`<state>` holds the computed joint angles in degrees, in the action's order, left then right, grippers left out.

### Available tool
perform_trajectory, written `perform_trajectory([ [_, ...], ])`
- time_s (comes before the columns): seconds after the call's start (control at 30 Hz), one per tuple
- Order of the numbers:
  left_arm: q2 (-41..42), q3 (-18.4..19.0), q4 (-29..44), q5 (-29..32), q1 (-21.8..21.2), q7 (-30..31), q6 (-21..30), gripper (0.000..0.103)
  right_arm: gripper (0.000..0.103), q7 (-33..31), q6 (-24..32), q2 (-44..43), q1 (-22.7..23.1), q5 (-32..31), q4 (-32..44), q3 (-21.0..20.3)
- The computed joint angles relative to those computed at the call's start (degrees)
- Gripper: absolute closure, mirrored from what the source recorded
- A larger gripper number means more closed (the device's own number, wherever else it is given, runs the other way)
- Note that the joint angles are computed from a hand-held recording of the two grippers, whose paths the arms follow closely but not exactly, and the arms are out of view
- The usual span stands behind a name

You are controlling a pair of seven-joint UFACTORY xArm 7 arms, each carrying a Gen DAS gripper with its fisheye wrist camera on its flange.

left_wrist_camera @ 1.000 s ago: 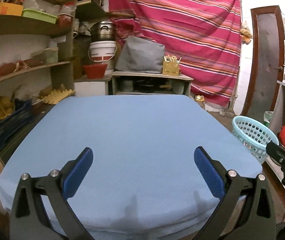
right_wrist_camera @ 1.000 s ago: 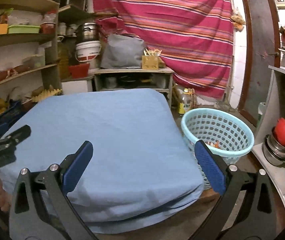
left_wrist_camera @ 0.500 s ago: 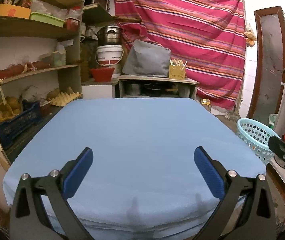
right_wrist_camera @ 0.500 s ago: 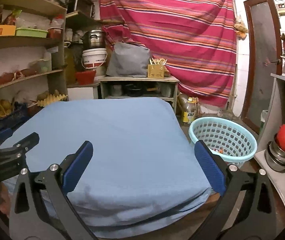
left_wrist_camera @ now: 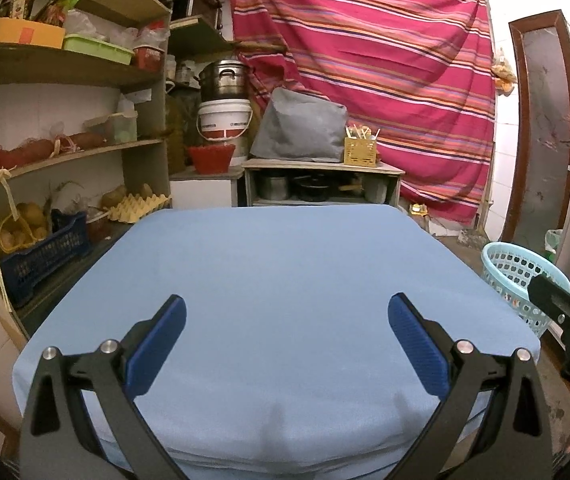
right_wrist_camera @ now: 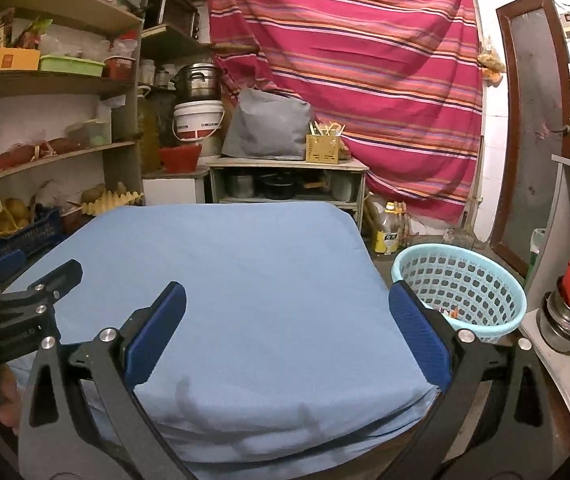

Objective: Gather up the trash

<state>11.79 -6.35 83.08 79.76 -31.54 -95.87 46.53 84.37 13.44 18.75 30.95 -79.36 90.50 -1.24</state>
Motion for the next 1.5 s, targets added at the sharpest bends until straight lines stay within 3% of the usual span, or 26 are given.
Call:
perform_trajectory([
  [1.5, -1.46, -1.37, -0.43, 0.37, -0.75, 0.56, 5.42, 0.004, 0.004, 2.10, 2.36, -2.16, -1.45, -3.53, -2.54, 2.41],
])
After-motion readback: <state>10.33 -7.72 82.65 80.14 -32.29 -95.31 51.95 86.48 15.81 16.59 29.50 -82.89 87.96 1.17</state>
